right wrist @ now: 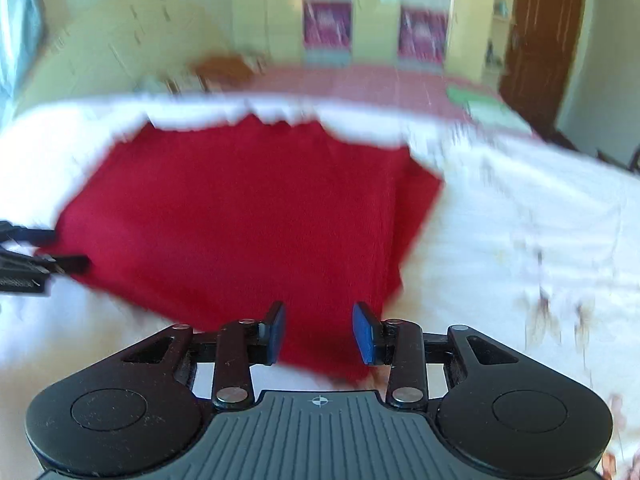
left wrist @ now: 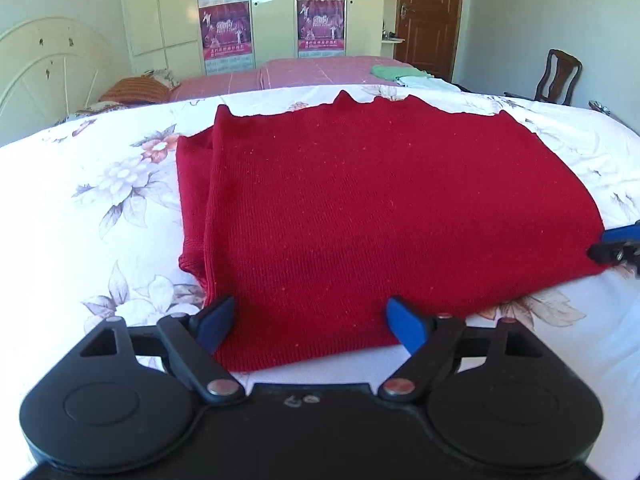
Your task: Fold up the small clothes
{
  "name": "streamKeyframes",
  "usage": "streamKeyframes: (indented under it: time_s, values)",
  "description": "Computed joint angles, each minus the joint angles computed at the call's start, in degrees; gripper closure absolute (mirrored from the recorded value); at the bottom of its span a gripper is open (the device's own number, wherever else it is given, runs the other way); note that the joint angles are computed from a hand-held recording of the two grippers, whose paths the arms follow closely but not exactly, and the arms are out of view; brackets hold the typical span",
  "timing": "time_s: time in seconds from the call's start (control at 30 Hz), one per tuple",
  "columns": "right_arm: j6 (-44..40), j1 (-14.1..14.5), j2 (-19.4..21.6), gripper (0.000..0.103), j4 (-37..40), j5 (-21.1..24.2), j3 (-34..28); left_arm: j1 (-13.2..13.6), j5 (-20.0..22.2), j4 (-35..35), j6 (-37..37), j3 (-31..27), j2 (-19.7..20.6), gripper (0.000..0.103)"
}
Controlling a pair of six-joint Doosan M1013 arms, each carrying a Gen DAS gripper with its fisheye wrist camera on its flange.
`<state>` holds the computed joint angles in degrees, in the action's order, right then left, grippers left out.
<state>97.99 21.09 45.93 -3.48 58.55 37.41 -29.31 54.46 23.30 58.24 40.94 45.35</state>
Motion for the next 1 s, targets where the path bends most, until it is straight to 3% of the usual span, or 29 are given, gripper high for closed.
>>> streamKeyframes:
  time_s: [0.03, 0.23, 0.37, 0.43, 0.47, 0.57, 0.67, 0.83, 1.0]
  values:
    - [-0.3, 0.1, 0.9, 0.066, -0.5, 2.1, -1.4, 0.0, 0.4, -0.2, 0.1, -0.4, 0.2, 0.019]
    - [1.6, 0.0, -0.3, 0.066, 0.6, -1.9, 0.6, 0.1, 1.7, -0.9, 1.0, -1.0, 0.2, 0.020]
    - [4.2, -0.8, -3.5, 0.066, 2.6, -7.4, 5.5, -1.2, -3.8, 7.0, -5.5, 5.7, -4.0, 0.022]
    - [4.3, -0.9, -5.7, 0.077, 3.6, -11.1, 8.9, -1.4, -7.2, 7.7, -11.6, 10.1, -6.8, 0.026]
    - [4.4, -1.0, -6.1, 0.087, 4.1, -11.6, 9.3, -1.2, -9.0, 6.4, -16.0, 12.3, -8.1, 0.035]
    - [5.5, -1.1, -6.6, 0.087, 4.8, -12.8, 9.5, -0.2, -18.0, 1.3, -31.7, 19.0, -10.9, 0.040]
    - [4.6, -1.2, -6.0, 0.087, 8.2, -12.8, 8.0, 0.6, -21.7, 0.5, -43.5, 20.4, -10.3, 0.040]
    - [5.1, -1.2, -4.2, 0.087, 11.7, -12.1, 4.3, 1.5, -26.1, 8.6, -61.4, 19.8, -8.7, 0.040]
    - [5.4, -1.2, -0.7, 0.087, 14.4, -9.9, -1.4, 1.4, -27.0, 23.0, -77.1, 18.8, -6.8, 0.042]
